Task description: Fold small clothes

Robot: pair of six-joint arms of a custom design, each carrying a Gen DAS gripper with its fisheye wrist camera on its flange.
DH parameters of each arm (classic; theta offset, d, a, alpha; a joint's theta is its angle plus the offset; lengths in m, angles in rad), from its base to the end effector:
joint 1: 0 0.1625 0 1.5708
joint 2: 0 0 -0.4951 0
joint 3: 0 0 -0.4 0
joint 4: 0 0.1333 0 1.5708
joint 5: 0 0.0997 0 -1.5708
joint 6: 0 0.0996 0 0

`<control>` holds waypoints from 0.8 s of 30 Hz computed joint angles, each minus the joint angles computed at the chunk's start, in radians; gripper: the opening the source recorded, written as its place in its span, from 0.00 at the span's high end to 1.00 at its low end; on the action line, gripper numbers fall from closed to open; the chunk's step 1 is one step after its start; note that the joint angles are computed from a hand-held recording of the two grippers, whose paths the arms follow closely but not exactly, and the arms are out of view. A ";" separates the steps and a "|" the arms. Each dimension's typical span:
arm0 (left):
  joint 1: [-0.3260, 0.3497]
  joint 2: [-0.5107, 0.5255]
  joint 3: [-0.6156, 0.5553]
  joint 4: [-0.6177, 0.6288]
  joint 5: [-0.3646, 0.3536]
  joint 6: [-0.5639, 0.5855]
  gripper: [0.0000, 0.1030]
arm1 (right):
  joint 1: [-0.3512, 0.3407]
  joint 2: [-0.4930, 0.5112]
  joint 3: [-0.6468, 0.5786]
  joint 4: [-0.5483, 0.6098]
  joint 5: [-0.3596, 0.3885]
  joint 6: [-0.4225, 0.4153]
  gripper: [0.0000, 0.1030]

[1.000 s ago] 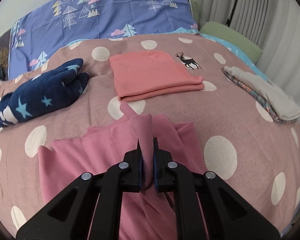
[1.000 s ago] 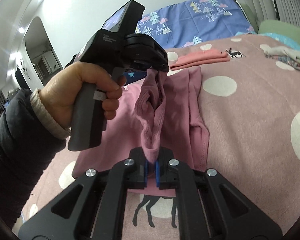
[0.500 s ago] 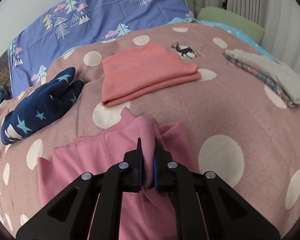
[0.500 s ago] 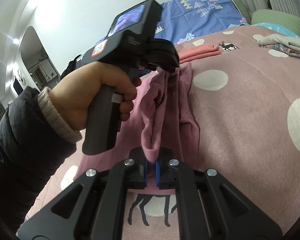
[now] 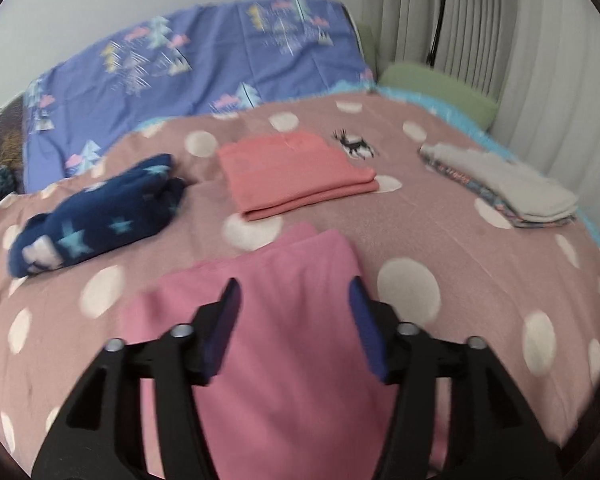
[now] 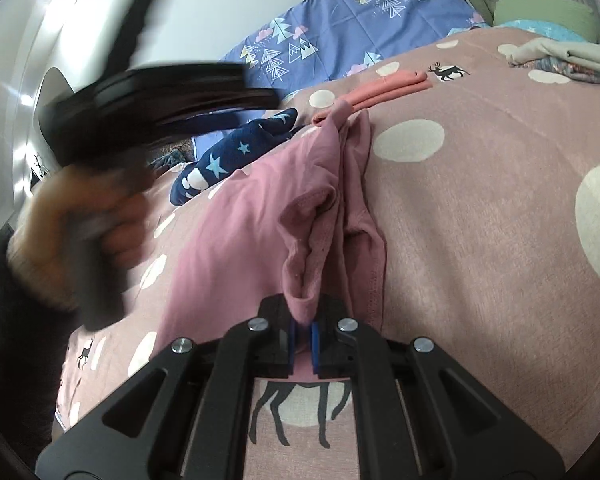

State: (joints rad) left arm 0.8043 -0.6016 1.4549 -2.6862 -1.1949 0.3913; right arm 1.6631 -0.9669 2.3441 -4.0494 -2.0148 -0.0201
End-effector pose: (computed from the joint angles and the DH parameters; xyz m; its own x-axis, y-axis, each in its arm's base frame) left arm -0.4266 -0.6880 0.0777 -0.4249 0.7984 -0.4266 0.9000 0.4232 -0.1043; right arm 0.1347 -0.4730 0.2257 -0.9335 0.2891 0.2122 -0.0605 0.4563 -0.8878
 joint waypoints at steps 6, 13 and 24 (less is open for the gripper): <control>0.035 -0.231 0.327 -0.134 0.052 0.105 0.31 | -0.001 -0.002 0.000 0.004 0.003 0.002 0.95; 0.048 -0.308 0.537 -0.194 0.120 0.170 0.31 | -0.028 -0.005 0.019 -0.055 0.128 0.007 0.94; 0.006 -0.176 0.522 -0.450 0.307 0.147 0.31 | -0.074 -0.011 0.049 -0.152 0.306 0.032 0.95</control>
State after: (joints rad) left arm 0.8103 -0.7778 1.9765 -3.1360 -0.8884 0.5386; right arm 1.5888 -0.9782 2.3926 -4.2016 -1.7091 0.0120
